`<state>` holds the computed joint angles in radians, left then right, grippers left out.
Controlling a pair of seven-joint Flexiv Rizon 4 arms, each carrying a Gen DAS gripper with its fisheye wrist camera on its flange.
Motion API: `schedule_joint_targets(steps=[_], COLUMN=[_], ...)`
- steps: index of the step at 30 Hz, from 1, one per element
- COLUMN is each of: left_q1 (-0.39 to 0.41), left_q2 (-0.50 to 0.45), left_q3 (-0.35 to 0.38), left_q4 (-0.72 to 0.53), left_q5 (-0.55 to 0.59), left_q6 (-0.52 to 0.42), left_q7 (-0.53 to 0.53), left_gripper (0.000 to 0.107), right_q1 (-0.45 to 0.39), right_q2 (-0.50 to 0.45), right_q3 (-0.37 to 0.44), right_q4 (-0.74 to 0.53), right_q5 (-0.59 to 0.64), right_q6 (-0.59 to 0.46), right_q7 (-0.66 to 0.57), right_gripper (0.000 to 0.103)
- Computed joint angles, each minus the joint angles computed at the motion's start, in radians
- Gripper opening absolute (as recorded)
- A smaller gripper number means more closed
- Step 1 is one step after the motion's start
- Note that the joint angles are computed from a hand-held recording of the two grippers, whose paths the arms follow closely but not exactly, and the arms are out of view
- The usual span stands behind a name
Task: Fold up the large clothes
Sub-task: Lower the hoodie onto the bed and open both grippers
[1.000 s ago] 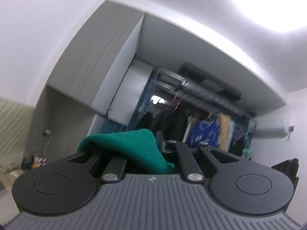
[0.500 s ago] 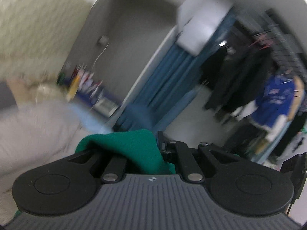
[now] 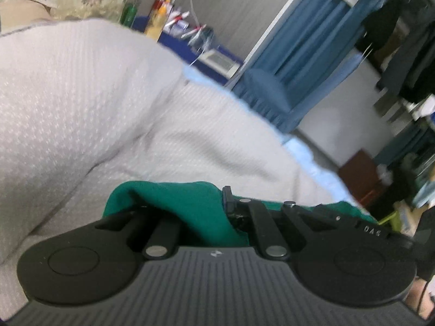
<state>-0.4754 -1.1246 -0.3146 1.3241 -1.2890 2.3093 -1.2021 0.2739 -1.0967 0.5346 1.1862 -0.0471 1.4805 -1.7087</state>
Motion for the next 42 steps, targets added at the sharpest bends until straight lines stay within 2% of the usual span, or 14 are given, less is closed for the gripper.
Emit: schedule_joint_targets(steps=[4, 10, 11, 13, 14, 15, 16, 18, 21, 26, 31, 34, 40, 42], left_q1=[0.013, 0.038, 0.037, 0.054, 0.060, 0.065, 0.051, 0.022, -0.017, -0.103, -0.190, -0.249, -0.372, -0.429], left_q2=[-0.053, -0.084, -0.083, -0.073, -0.048, -0.018, 0.004, 0.015, 0.068, 0.088, 0.076, 0.077, 0.072, 0.041], left_q3=[-0.058, -0.196, -0.229, -0.296, -0.298, -0.281, -0.252, -0.261, -0.224, -0.215, -0.227, -0.238, -0.277, -0.293], left_q4=[-0.126, -0.241, -0.269, -0.290, -0.253, -0.187, -0.154, -0.164, -0.070, -0.021, -0.024, -0.019, -0.045, -0.122], left_q5=[-0.137, -0.221, -0.243, -0.263, -0.261, -0.231, -0.220, -0.234, -0.211, -0.217, -0.228, -0.236, -0.246, -0.247], left_q6=[-0.009, 0.085, 0.114, 0.148, 0.138, 0.113, 0.108, 0.185, 0.226, 0.340, 0.465, 0.554, 0.718, 0.790], left_q7=[0.183, 0.380, 0.438, 0.525, 0.505, 0.439, 0.399, 0.442, 0.348, 0.312, 0.292, 0.268, 0.226, 0.264], left_gripper=[0.009, 0.010, 0.013, 0.035, 0.062, 0.076, 0.078, 0.079, 0.079, 0.079, 0.079, 0.079, 0.079, 0.079], right_q1=[0.043, 0.056, 0.054, 0.060, 0.054, 0.039, 0.021, -0.015, -0.058, -0.170, -0.257, -0.276, -0.422, -0.475], right_q2=[-0.035, -0.027, -0.017, 0.008, 0.023, 0.037, 0.053, 0.088, 0.151, 0.210, 0.270, 0.334, 0.450, 0.492], right_q3=[-0.058, -0.082, -0.083, -0.100, -0.095, -0.076, -0.053, -0.007, 0.031, 0.140, 0.209, 0.209, 0.314, 0.342], right_q4=[-0.072, -0.063, -0.047, -0.018, -0.001, 0.016, 0.039, 0.099, 0.222, 0.407, 0.586, 0.702, 0.946, 1.027], right_q5=[-0.002, 0.014, 0.018, 0.016, 0.016, 0.021, 0.030, 0.048, 0.060, 0.044, 0.004, -0.006, -0.095, -0.134], right_q6=[-0.064, -0.062, -0.052, -0.043, -0.047, -0.056, -0.058, -0.032, 0.047, 0.159, 0.282, 0.401, 0.579, 0.623], right_q7=[0.036, 0.019, 0.016, 0.025, 0.026, 0.021, 0.013, -0.020, -0.051, -0.066, -0.063, -0.055, -0.005, 0.022], right_gripper=[0.010, 0.009, 0.010, 0.017, 0.028, 0.044, 0.053, 0.074, 0.075, 0.075, 0.075, 0.075, 0.075, 0.075])
